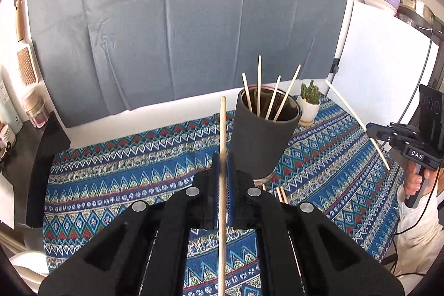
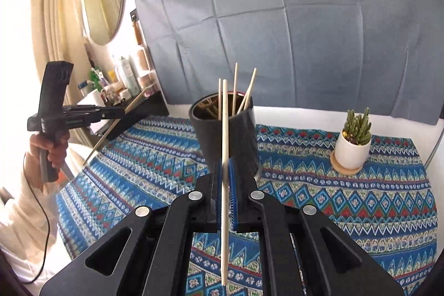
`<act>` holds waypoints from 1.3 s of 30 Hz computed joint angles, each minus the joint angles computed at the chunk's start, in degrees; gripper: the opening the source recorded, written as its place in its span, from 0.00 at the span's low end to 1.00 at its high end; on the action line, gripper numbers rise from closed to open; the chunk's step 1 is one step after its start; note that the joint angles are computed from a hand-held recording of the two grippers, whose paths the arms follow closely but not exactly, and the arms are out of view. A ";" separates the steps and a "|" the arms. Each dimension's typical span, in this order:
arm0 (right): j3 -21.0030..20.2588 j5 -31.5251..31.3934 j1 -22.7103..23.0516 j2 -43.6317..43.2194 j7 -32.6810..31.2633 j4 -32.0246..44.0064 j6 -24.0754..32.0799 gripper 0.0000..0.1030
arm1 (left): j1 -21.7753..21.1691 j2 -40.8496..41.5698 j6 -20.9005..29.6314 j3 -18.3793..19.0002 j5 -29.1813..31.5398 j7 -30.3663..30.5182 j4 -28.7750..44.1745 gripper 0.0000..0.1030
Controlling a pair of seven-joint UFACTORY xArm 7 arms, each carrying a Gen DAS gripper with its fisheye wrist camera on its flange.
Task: Organize utensils
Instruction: 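Lift both held sticks and carry them up over the black holder, then lower both sticks into the holder and open both grippers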
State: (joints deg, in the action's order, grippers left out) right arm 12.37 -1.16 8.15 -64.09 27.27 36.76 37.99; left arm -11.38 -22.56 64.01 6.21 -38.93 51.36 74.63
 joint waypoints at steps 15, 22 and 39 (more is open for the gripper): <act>-2.17 1.27 -1.56 15.91 -0.64 3.56 -25.18 0.05 | -3.43 8.65 -10.59 -5.08 -6.68 -0.36 8.33 0.05; -6.51 3.26 2.93 22.86 -2.37 2.88 -38.90 0.05 | -4.92 11.84 -15.23 -7.08 -12.00 0.60 9.47 0.05; 1.31 5.96 -8.18 34.29 -1.87 3.58 -56.50 0.05 | -4.85 18.21 -22.45 -10.88 -29.22 6.98 10.86 0.05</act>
State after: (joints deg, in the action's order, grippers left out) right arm 13.68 4.80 -0.03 -29.80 25.40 40.33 -18.50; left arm -16.23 -4.35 41.56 -4.67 -68.15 58.34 85.49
